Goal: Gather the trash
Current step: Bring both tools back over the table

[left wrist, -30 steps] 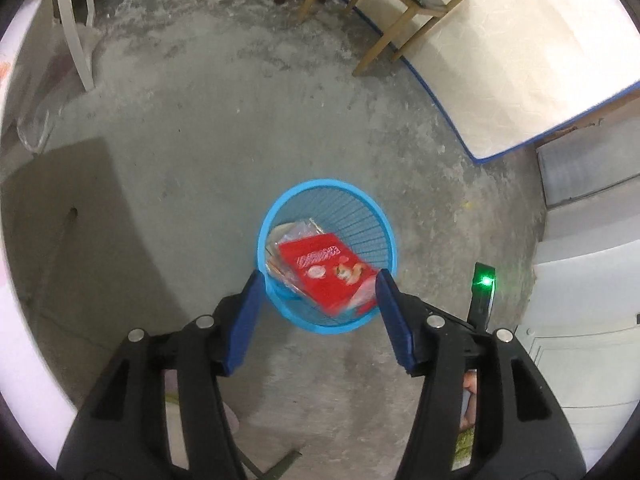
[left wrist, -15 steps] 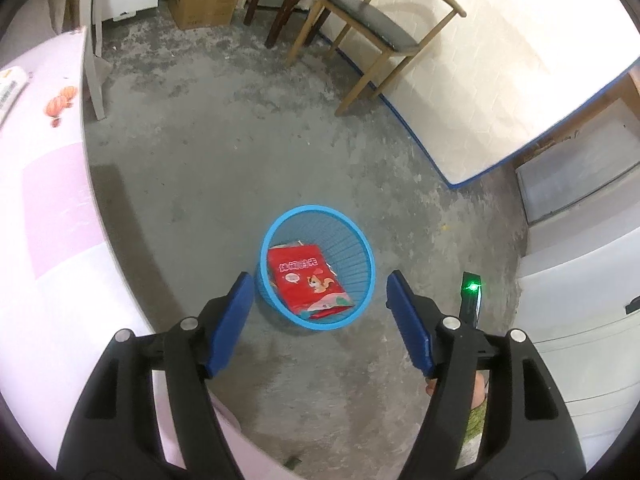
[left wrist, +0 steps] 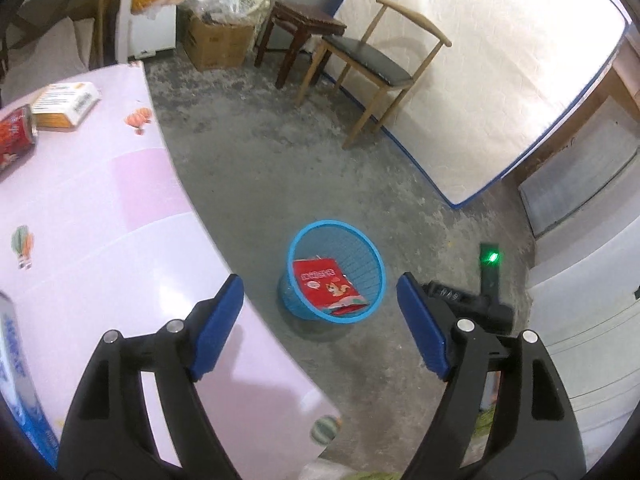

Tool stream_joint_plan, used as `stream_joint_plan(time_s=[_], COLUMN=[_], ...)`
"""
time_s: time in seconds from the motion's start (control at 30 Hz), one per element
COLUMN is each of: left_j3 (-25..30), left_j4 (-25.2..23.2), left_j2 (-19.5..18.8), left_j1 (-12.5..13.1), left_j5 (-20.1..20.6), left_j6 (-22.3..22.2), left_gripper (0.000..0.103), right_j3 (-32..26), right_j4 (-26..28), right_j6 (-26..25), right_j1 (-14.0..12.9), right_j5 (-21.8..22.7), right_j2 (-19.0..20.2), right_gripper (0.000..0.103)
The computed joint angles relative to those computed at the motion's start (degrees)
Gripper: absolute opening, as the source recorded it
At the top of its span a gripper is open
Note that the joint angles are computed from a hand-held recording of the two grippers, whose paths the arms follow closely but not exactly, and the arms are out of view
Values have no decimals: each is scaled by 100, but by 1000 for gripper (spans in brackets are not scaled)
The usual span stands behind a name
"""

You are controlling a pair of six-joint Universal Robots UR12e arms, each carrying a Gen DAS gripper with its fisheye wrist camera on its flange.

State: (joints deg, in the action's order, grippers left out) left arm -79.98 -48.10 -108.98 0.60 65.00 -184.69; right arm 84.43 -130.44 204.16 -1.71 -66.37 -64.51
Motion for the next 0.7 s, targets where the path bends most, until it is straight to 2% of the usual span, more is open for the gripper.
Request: stream_joint_plan(time_s=[0.3,0.57,0.7], left_j3=[-691,-1202,-1356], left_j4=[782,1296,1458], left_j2=[516,908,1032], left_j1=[256,502,624], left_j5=[330,655,819], left_j6=[-234,-517,-667], left_gripper=[79,80,80], right_j3=[-737,-1377,-1527], right_j4=[66,470,417], right_j6=[-631,-1372,-1588], right_j1=[436,876,1092], right_j5=[150,-20,-252], right_j2=[51,138,121], right_gripper=[82,83,89])
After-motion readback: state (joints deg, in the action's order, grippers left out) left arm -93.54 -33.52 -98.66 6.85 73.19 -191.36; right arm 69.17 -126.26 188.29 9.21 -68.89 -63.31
